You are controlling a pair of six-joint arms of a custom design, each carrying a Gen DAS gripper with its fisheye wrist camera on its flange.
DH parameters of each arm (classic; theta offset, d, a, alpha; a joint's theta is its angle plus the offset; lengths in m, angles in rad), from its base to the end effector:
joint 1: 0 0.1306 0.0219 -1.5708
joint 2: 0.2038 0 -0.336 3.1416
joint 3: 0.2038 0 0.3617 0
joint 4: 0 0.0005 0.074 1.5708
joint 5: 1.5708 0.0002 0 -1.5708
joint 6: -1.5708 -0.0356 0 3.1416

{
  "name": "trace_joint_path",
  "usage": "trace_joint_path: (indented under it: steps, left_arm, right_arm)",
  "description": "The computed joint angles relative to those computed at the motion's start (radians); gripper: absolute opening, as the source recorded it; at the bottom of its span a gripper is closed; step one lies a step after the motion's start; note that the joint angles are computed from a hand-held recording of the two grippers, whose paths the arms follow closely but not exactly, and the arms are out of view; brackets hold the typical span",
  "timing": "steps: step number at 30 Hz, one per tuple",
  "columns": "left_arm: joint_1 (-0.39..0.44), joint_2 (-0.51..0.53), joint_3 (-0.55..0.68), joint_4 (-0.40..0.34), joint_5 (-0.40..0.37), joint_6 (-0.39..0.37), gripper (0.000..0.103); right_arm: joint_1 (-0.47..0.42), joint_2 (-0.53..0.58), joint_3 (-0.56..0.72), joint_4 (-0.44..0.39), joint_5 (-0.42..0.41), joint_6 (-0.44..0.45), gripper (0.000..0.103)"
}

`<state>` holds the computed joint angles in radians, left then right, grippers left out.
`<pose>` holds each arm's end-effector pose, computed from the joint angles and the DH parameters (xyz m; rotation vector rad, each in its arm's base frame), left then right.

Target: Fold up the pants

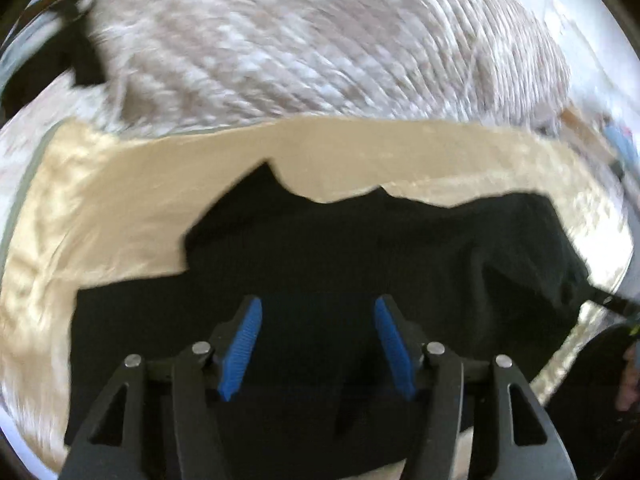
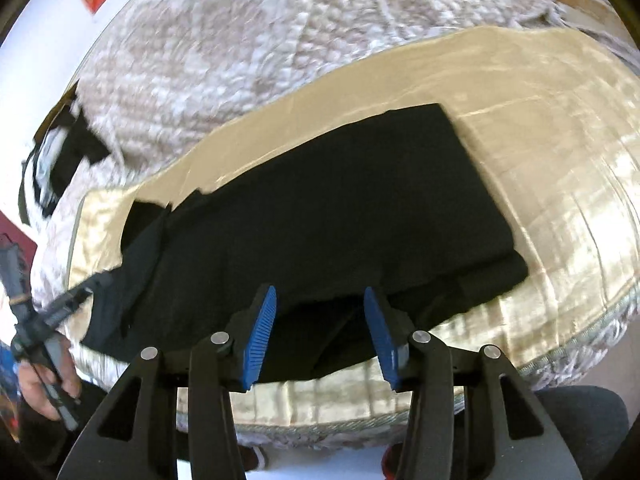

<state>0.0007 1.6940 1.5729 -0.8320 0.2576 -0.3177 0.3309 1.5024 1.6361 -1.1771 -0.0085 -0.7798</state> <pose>0.5515 -0.0092 0.3166 0.4940 2.4395 -0.1923 0.4547 0.1560 0.4169 0.5915 2.6047 0.3898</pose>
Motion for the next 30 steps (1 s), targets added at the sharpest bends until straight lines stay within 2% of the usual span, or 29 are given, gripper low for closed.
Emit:
trace_joint_path:
  steps: [3, 5, 7, 8, 9, 12, 15, 18, 21, 25, 30]
  left_arm:
    - [-0.051, 0.070, 0.038, 0.020, -0.133, -0.015, 0.061]
    - [-0.059, 0.109, 0.064, 0.011, -0.166, -0.008, 0.060]
    - [-0.055, 0.102, 0.046, 0.048, -0.145, -0.001, 0.038]
    - [-0.054, 0.100, 0.042, 0.054, -0.138, -0.003, 0.012]
    - [-0.051, 0.095, 0.038, 0.061, -0.136, 0.006, 0.007]
    - [-0.012, 0.037, -0.012, 0.124, -0.104, 0.076, 0.007]
    - [0.061, -0.067, -0.101, 0.210, -0.103, 0.172, 0.006]
    - [0.155, -0.150, -0.164, 0.238, -0.095, 0.286, 0.007]
    - [0.228, -0.150, -0.170, 0.186, -0.031, 0.340, 0.008]
    - [0.265, -0.103, -0.164, 0.109, 0.032, 0.419, 0.012]
    - [0.290, -0.079, -0.170, 0.107, 0.091, 0.487, 0.014]
  right_arm:
    - [-0.016, -0.003, -0.016, -0.010, -0.011, -0.032, 0.047]
    - [-0.026, -0.002, -0.022, -0.025, -0.013, -0.053, 0.047]
    - [-0.032, -0.009, -0.041, -0.011, -0.023, -0.069, 0.047]
    - [-0.036, -0.014, -0.052, -0.007, -0.021, -0.076, 0.047]
    - [-0.038, -0.015, -0.057, -0.002, -0.015, -0.082, 0.047]
    - [-0.043, -0.018, -0.065, 0.011, -0.001, -0.107, 0.047]
    - [-0.045, -0.014, -0.063, 0.016, 0.022, -0.134, 0.047]
    - [-0.047, -0.021, -0.082, 0.034, 0.030, -0.177, 0.047]
    - [-0.041, -0.016, -0.085, 0.038, 0.047, -0.194, 0.047]
    - [-0.040, -0.016, -0.092, 0.053, 0.063, -0.215, 0.047]
    - [-0.046, -0.041, -0.128, 0.088, 0.075, -0.259, 0.047]
